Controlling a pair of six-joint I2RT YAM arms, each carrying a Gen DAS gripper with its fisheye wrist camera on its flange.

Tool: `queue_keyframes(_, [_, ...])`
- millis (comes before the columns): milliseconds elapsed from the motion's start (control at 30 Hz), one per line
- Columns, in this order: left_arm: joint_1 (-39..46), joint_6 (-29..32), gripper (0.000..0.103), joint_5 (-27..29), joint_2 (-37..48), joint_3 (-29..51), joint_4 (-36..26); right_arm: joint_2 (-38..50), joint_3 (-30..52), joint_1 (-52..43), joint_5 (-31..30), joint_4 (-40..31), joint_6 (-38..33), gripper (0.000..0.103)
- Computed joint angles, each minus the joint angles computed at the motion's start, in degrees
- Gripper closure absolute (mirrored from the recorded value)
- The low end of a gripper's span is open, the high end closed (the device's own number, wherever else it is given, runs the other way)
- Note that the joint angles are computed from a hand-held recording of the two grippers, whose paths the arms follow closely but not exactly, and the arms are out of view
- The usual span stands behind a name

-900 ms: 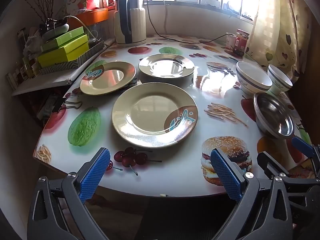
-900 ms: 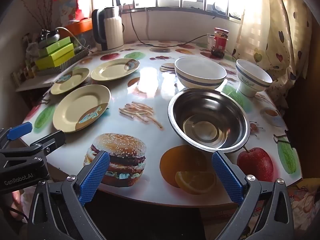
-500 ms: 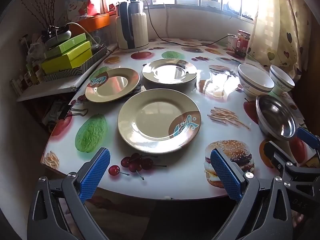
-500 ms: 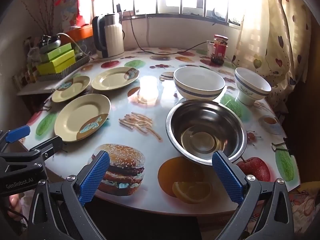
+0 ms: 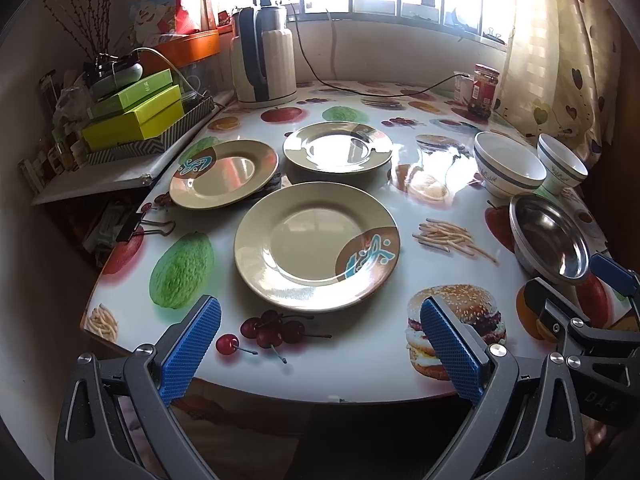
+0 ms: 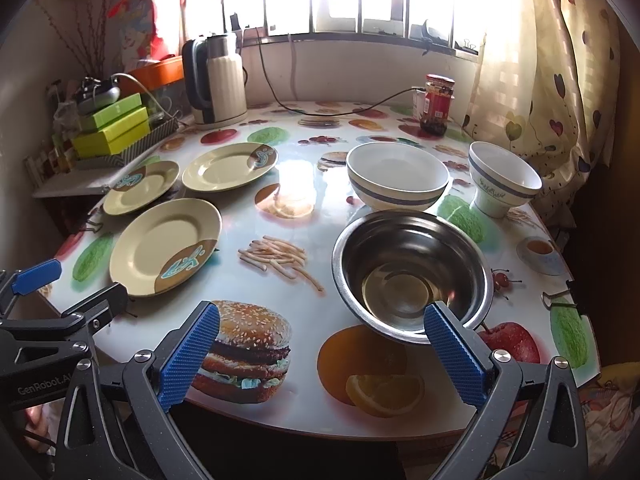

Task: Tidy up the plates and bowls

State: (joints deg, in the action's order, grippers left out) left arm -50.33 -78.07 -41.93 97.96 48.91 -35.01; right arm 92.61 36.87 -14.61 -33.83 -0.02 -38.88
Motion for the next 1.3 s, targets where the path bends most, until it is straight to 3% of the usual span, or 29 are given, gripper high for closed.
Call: queue_keyframes(1300, [-0.10,-0.85,0.003,0.03,0.14,-0.66,0.86,0.68,0.22,-0.46,-0.03,-0.16,-0.18,0.000])
